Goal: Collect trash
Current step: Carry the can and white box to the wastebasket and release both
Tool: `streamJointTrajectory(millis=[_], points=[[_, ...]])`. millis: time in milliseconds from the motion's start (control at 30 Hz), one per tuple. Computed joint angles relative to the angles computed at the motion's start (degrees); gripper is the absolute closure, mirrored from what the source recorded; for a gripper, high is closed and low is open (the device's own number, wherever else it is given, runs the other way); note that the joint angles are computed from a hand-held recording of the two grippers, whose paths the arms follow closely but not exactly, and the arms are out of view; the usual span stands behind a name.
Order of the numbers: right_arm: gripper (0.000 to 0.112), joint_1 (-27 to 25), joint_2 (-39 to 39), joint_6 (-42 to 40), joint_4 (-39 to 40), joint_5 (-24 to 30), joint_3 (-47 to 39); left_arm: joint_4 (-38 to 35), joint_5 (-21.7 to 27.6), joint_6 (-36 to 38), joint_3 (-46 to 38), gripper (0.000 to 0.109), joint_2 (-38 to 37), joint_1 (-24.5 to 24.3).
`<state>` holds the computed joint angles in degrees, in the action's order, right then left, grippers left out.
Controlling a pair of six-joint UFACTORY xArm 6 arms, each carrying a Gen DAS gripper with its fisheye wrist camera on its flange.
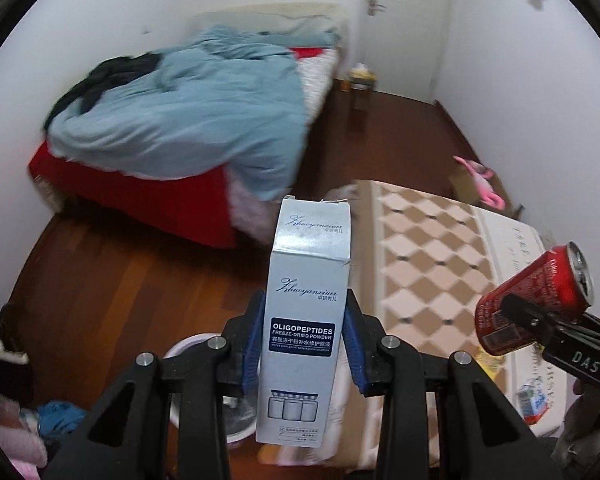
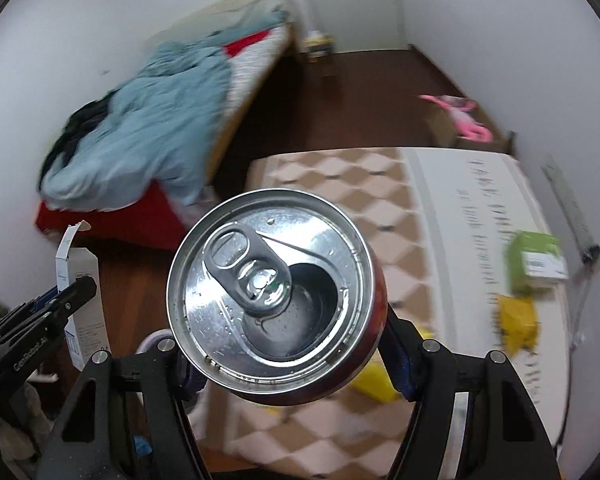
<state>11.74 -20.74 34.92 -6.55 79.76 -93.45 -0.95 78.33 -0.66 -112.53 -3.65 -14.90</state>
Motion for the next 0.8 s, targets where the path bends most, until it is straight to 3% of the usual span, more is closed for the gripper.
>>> streamJointTrajectory(millis=[133, 300, 433, 633, 667, 733, 800], points=[[0.041, 8.0, 6.3, 2.6, 0.7, -1.9, -4.6, -0.8, -0.3, 1.5, 5.4, 0.076, -3.2, 7.2], [0.041, 14.1, 14.6, 3.4, 4.8, -3.8, -8.3, -4.7, 2.1, 2.6, 10.3, 0.076, -3.0, 15.2], [0.041, 16.4, 21.6, 2.3, 10.9, -4.9, -10.5, -9.2, 5.5, 2.2, 12.3, 0.076, 0.5, 19.8], [0.041, 18.2, 33.4, 0.3, 17.3, -3.8, -16.1, -9.8, 8.5, -0.8, 12.4, 0.074, 6.7, 22.1], [0.041, 18.3, 34.9, 0.1, 17.6, -3.5, -17.0, -8.4, 9.1, -1.4, 12.1, 0.070, 7.5, 22.1], [0.041, 18.5, 38.1, -0.2, 19.0, -3.1, -18.7, -7.9, 9.1, -1.4, 12.3, 0.052, 7.6, 22.7], [0.041, 18.8, 40.8, -0.9, 19.9, -2.6, -20.6, -6.3, 7.7, -2.2, 13.7, 0.023, 6.5, 23.5]])
